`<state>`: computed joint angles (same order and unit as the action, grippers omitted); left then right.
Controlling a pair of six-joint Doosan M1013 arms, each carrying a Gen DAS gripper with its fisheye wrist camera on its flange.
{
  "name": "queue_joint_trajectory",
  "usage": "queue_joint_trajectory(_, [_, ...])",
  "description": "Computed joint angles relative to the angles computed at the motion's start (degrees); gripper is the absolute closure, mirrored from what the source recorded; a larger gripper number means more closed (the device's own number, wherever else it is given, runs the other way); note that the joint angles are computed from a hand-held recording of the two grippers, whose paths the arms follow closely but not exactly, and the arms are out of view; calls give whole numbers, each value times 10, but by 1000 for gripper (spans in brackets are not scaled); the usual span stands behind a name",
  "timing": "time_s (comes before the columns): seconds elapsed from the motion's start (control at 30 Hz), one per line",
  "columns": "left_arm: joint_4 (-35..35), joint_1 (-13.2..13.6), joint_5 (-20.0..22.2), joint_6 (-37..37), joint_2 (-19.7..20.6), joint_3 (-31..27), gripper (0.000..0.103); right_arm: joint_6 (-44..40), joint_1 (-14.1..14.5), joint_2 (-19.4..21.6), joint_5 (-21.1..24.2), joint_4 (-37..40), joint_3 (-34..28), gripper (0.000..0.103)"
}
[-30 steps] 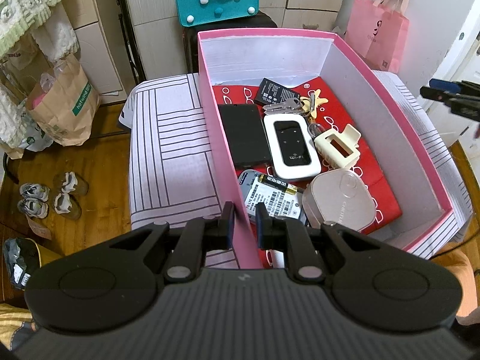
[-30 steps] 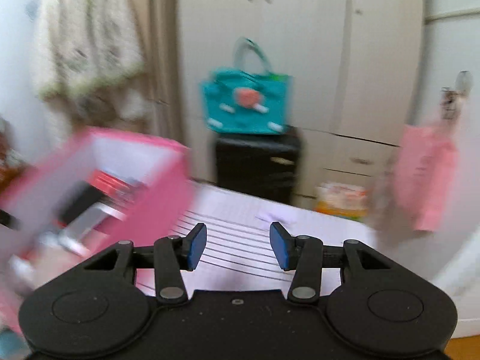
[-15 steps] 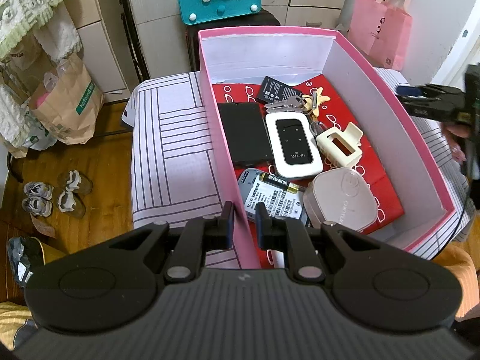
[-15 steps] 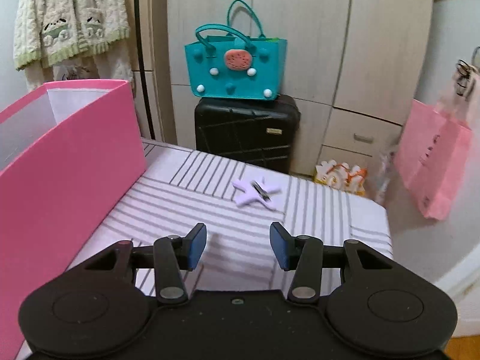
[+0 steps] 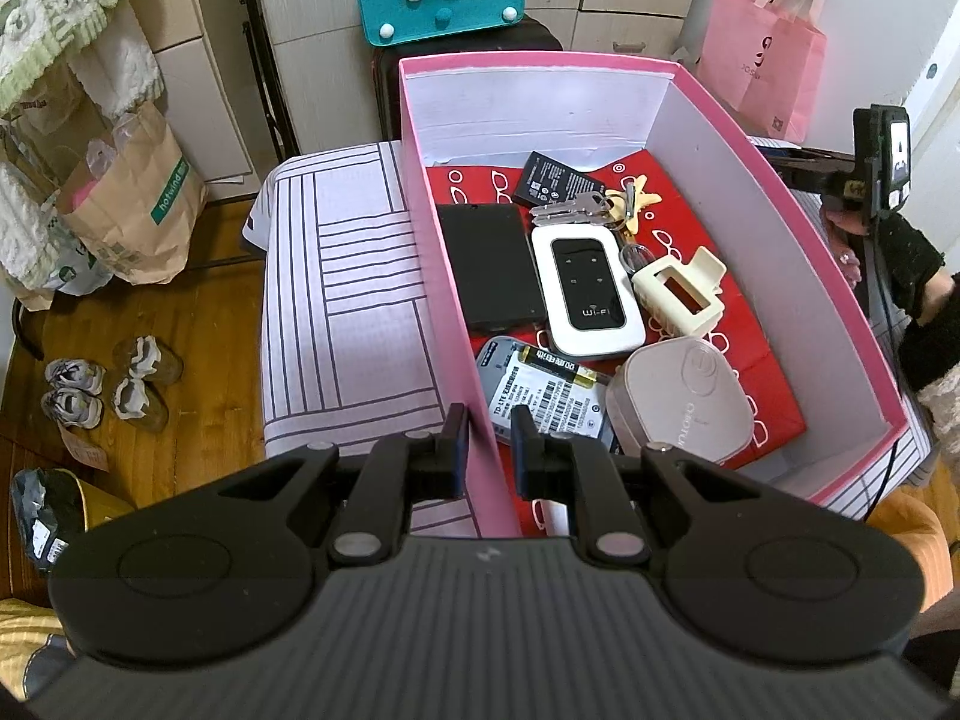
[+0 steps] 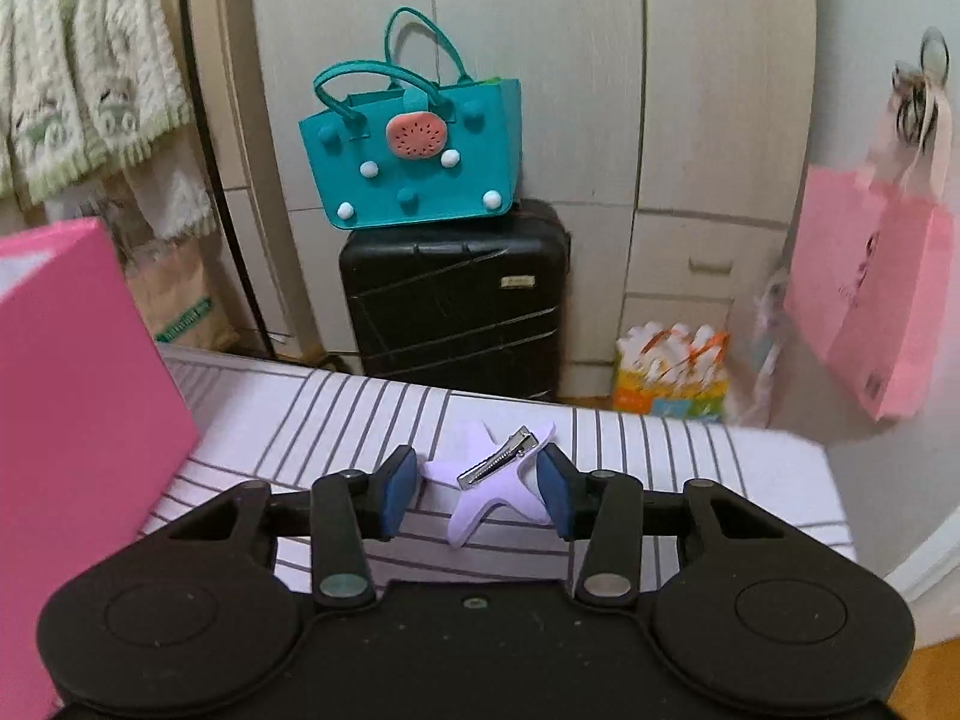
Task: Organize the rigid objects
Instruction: 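Grasp the purple star hair clip with the right gripper, then place the purple star clip on the rounded case in the box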
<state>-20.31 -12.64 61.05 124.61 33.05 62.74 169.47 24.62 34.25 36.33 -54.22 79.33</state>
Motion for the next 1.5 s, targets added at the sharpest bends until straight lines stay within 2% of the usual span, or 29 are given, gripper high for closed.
queue_joint_trajectory(0.13, [0,0,1,-1,1,-1,89,9,7,0,24,-8,-4,58])
queue_joint_trajectory(0.17, [0,0,1,-1,1,-1,89,19,9,-1,27,-16,-2,76])
queue_joint_trajectory(0.2, [0,0,1,-1,1,-1,89,33,10,-5,23,-28,4,80])
queue_joint_trajectory(0.3, [-1,0,1,-2,1,-1,90,26,8,-16,7,1,13,80])
queue_joint_trajectory(0.43, [-5,2,0,-2,1,-1,90,44,15,-32,-5,0,31,80])
queue_joint_trajectory(0.6, [-5,2,-3,0,1,0,90,62,40,-59,-20,-33,50,80])
queue_joint_trajectory(0.77, [-9,3,-8,1,-2,4,90,60,69,-93,-71,-68,59,80])
queue_joint_trajectory(0.83, [-13,3,-10,2,-3,7,90,32,75,-104,-106,-48,60,80])
queue_joint_trajectory(0.9, [-15,3,-14,3,-4,10,90,-47,76,-112,-154,36,59,80])
queue_joint_trajectory(0.93, [-17,4,-15,4,-4,10,90,-108,75,-113,-169,101,55,80])
queue_joint_trajectory(1.0, [-20,4,-17,7,-5,13,90,-210,78,-110,-169,207,44,80])
queue_joint_trajectory(1.07, [-22,5,-16,8,-5,13,90,-278,83,-102,-144,264,28,79])
queue_joint_trajectory(1.17, [-24,5,-15,10,-5,13,90,-310,89,-90,-110,280,8,78])
queue_joint_trajectory(1.37, [-29,7,-11,10,-4,12,90,-289,86,-92,-138,266,17,78])
queue_joint_trajectory(1.5, [-31,7,-11,9,-4,13,90,-215,86,-97,-154,212,25,76])
